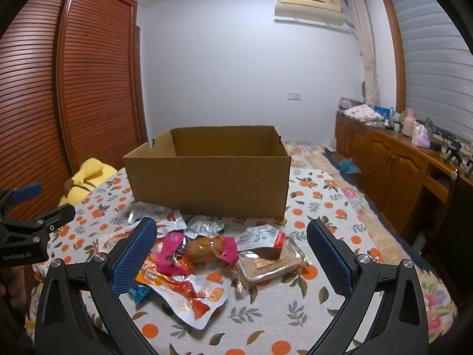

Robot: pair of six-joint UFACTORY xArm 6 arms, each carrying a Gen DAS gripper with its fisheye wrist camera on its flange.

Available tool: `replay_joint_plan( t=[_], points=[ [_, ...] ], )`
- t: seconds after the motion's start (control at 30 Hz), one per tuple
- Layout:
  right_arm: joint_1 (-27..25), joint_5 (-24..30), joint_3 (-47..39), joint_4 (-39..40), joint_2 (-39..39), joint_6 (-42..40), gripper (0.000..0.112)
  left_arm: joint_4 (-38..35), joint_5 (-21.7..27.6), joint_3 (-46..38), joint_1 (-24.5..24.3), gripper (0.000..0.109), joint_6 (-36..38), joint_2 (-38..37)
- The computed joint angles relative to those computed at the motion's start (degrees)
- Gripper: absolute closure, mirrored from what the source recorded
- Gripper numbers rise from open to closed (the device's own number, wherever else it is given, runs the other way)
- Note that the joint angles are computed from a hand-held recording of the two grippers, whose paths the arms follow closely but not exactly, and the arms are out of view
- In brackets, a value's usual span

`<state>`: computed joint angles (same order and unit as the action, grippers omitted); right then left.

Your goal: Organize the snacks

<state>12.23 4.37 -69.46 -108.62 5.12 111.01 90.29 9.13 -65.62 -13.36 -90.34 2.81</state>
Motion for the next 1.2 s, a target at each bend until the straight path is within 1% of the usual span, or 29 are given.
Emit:
replay_joint_plan(
  t=[0.07, 0.13, 0.2, 0.53, 0.7, 0.73, 0.77, 0.8, 0.87, 1.07, 1.2],
  points=[
    [-0.1, -0.23, -0.09, -0.49, 0.02, 0.61, 0.009, 0.0, 0.02, -0.03, -0.01, 0.006, 0.03, 0.01],
    [-0.05, -0.3, 0.18, 0.64, -0.22, -0.43, 0.009, -0.05, -0.02, 0.08, 0.04, 0.006, 0.14, -0.07],
    [-0.32, -0.6, 0.63, -1.11, -0.46, 1.4, 0.009, -0.09, -0.03, 0.08, 0.04, 0.006, 0.16, -0.08],
    [-0.25, -0.26, -0.04, -0.13, 0.34, 0.46, 0.009, 0.43, -0.08, 0.19, 0.2, 0.006, -0.15, -0.13],
    [0.2, 0.32, -0.08, -2.84, 0.48, 2.96, 0.009, 0.9, -0.41, 0.2, 0.51, 0.006, -0.45, -0.19],
    [0.3, 0.51, 0.12, -2.39, 0.42, 2.51, 0.009, 0.85, -0.25, 0.24, 0.47, 0.006, -0.42, -0.23],
    [-0.28, -0.09, 0.04, 0.45, 0.13, -0.1, 0.009, 0.26, -0.29, 0.26, 0.54, 0.006, 0.21, -0.34],
    [-0.3, -0.14, 0.12, 0.9, 0.1, -0.52, 0.009, 0.31, -0.43, 0.25, 0.6, 0.006, 0.19, -0.33],
    [-0.29, -0.07, 0.19, 0.91, 0.01, -0.55, 0.009, -1.94, 0.1, -0.06, 0.25, 0.006, 2.49, -0.29],
    [-0.23, 0.01, 0.1, 1.06, 0.06, -0.67, 0.009, -1.63, 0.01, -0.08, 0.34, 0.006, 2.2, -0.35],
    [-0.23, -0.07, 0.11, 1.13, 0.04, -0.83, 0.009, -2.58, 0.27, -0.15, 0.16, 0.006, 3.3, -0.65]
  ],
)
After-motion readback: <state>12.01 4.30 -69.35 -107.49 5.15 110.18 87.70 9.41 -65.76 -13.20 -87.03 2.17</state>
